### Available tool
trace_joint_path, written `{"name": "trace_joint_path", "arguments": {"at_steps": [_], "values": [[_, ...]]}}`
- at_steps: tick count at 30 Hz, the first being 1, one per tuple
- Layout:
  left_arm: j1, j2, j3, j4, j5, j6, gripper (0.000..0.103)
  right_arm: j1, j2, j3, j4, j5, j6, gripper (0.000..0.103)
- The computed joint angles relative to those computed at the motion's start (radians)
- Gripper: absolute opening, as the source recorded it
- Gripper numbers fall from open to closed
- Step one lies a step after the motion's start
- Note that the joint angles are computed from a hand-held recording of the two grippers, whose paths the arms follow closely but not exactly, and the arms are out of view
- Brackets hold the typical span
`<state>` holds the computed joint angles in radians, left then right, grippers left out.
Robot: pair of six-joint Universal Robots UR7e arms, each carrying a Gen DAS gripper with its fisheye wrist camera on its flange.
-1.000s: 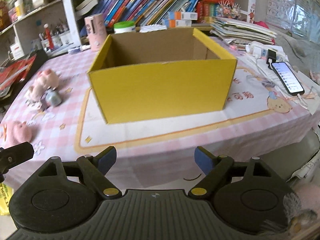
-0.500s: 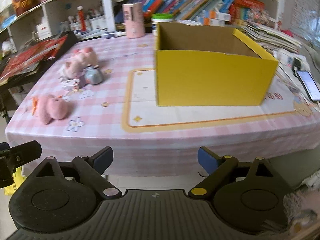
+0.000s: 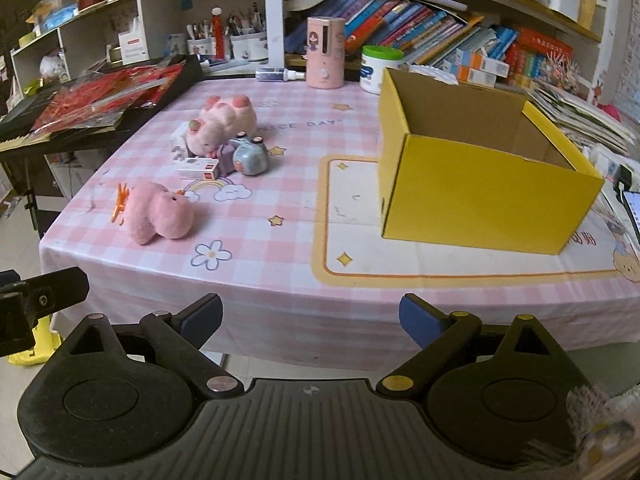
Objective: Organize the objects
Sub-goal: 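Move the left gripper toward the pink plush toy, then grasp the pink plush with the left gripper while the right grasps the grey toy car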
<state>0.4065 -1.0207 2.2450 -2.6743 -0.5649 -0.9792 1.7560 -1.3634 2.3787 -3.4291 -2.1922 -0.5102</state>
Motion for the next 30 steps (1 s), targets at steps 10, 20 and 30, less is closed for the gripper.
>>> {"name": "trace_joint_path", "arguments": {"at_steps": [10,20,30], "values": [[0.04,0.026,-0.026,-0.042,-0.006,0.044,0.094,-0.001,0.033,-0.038,0.024,0.004,-0.011,0.095],[0.106,0.057,-0.092,-0.047,0.026,0.089,0.094,-0.013,0.108,-0.146,0.039,0.077,-0.043,0.093],[0.189,0.102,-0.171,-0.047,0.021,0.095,0.094,-0.035,0.2,-0.284,0.122,0.154,-0.094,0.087]]}}
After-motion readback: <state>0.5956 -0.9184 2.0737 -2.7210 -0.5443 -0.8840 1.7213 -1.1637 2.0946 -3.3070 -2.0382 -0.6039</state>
